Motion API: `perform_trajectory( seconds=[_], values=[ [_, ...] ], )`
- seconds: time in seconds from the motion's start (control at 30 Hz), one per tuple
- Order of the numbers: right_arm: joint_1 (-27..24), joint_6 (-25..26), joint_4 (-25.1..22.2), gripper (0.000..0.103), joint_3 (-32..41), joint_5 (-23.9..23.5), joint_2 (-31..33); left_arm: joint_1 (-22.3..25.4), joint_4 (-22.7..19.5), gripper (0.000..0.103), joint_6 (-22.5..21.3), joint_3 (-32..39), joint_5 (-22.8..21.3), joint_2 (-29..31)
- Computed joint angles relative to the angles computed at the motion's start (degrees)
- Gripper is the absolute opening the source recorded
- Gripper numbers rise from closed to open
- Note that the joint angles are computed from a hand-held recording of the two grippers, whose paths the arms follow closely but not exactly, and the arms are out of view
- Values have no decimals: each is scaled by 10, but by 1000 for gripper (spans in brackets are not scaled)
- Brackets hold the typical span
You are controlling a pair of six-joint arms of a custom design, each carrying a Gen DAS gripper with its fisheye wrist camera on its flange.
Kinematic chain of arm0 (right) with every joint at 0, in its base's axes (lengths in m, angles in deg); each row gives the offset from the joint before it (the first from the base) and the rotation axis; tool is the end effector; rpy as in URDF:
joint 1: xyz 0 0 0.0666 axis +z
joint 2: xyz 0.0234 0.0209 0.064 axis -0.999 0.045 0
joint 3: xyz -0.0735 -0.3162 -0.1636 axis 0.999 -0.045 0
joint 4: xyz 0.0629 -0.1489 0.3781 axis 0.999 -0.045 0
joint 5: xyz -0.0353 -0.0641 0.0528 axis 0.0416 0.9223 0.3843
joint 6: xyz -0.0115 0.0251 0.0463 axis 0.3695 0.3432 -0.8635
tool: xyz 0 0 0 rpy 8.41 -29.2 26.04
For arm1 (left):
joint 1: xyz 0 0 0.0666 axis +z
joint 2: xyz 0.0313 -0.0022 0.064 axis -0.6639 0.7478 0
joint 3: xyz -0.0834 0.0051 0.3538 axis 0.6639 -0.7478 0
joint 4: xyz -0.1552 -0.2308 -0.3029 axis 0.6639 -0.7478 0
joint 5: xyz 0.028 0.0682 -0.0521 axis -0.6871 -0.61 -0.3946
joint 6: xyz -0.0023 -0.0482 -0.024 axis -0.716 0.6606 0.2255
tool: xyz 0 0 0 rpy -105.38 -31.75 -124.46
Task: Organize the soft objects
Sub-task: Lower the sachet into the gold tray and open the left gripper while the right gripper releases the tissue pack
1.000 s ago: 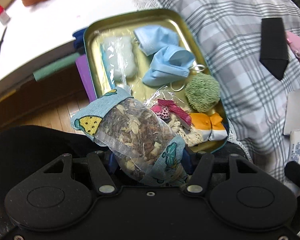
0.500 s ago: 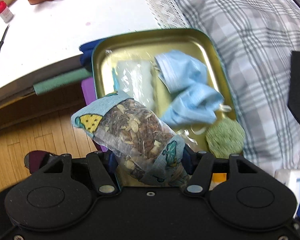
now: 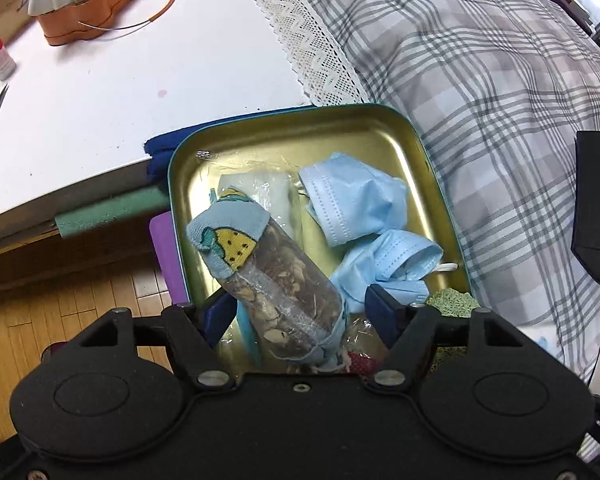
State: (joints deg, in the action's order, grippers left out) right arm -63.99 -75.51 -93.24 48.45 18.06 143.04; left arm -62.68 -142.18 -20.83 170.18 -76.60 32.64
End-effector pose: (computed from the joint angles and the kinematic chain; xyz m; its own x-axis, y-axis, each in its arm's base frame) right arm 0.5454 0.2377 0.4625 -0.9739 -0.0407 -0.2231 -0.0714 0.9888 0.1311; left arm 0.5609 -0.2161 0.3981 -0.9253 -0.2695 -0.2667 -0.2283 0.9576 -0.1756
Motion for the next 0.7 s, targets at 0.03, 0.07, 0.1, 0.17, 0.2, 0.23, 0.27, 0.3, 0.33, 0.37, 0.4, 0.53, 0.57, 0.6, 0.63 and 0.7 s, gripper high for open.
perform_trajectory(
  seconds=[0.03,0.07,0.1,0.17,0.2,0.23,0.27,0.3,0.33,0.37,0.4,0.53,0.57,0.6,0.63,0.7],
  values=[
    [1,-2,3,54,4,-1,5,1,0,70,1,0,1,1],
    [0,-3,7,61,4,-1,6,1,-1,70,3,0,0,1],
    [-1,-5,10,63,4,-2,7,1,-2,70,6,0,-4,2],
    [-5,-7,10,63,2,-6,9,2,-4,70,10,1,-8,3],
    [-7,-7,11,63,-1,-11,8,2,-4,70,12,1,-8,4],
    [-10,-8,11,63,-4,-15,6,2,-5,70,12,2,-9,4],
    [-13,-9,11,63,-7,-16,5,1,-7,70,11,4,-12,6],
    [-15,-10,12,63,-13,-15,2,-1,-9,70,10,6,-16,8],
    [-17,-12,14,63,-18,-14,-1,-3,-12,70,8,8,-20,10],
    [-18,-13,15,63,-23,-14,-4,-5,-14,70,6,10,-22,11],
    [-21,-13,17,63,-31,-14,-9,-6,-14,70,4,11,-24,12],
    [-27,-13,20,63,-56,-19,-25,-8,-22,71,3,17,-28,18],
    [-28,-14,20,63,-59,-20,-27,-8,-24,71,4,18,-28,19],
    [-29,-14,19,63,-63,-23,-29,-8,-26,71,5,19,-27,20],
    [-31,-13,19,63,-67,-25,-31,-9,-28,71,6,20,-28,22],
    [-31,-14,21,63,-76,-28,-39,-11,-31,71,4,21,-32,24]
  ],
)
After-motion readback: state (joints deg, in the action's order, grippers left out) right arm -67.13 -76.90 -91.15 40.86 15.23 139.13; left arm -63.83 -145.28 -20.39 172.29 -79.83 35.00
